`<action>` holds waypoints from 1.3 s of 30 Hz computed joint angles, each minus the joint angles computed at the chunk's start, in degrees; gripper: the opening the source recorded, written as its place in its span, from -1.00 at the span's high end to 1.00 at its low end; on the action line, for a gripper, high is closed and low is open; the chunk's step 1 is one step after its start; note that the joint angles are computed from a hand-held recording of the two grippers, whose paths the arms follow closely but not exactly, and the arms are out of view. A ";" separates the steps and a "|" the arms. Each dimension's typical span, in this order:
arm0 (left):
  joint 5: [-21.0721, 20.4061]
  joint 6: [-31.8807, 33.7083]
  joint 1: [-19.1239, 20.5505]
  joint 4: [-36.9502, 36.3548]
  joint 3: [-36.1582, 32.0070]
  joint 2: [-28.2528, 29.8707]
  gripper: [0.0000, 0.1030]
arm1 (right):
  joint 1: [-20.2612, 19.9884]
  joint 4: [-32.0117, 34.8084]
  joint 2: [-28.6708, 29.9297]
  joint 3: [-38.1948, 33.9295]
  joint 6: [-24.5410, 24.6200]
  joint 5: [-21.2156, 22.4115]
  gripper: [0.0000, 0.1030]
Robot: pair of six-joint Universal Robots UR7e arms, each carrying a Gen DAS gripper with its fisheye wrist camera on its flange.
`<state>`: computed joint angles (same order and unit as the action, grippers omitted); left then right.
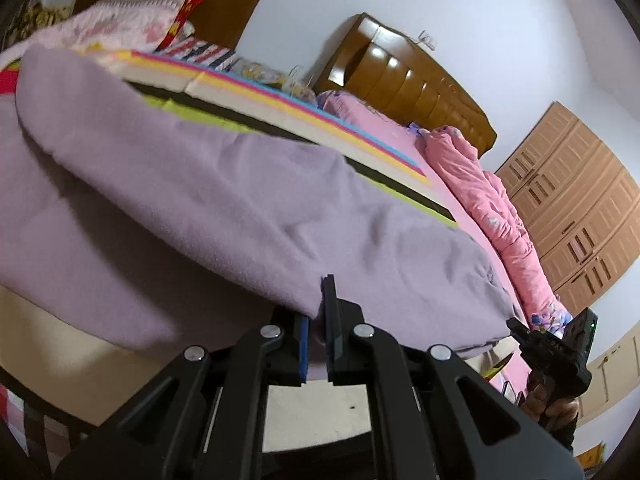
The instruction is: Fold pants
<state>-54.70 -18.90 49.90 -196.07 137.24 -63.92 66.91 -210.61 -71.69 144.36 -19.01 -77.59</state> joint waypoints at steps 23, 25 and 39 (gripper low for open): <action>-5.44 -3.59 8.69 -1.13 0.10 -2.37 0.27 | -0.94 -0.27 1.72 -0.18 0.93 -1.78 0.73; -11.08 -4.62 10.79 -0.12 0.23 -3.08 0.46 | 0.13 1.67 0.06 0.21 1.80 -3.72 0.65; 11.91 -5.67 16.05 -8.00 2.45 -19.23 -0.66 | 29.77 -2.12 16.70 -11.84 -16.21 -18.98 -0.38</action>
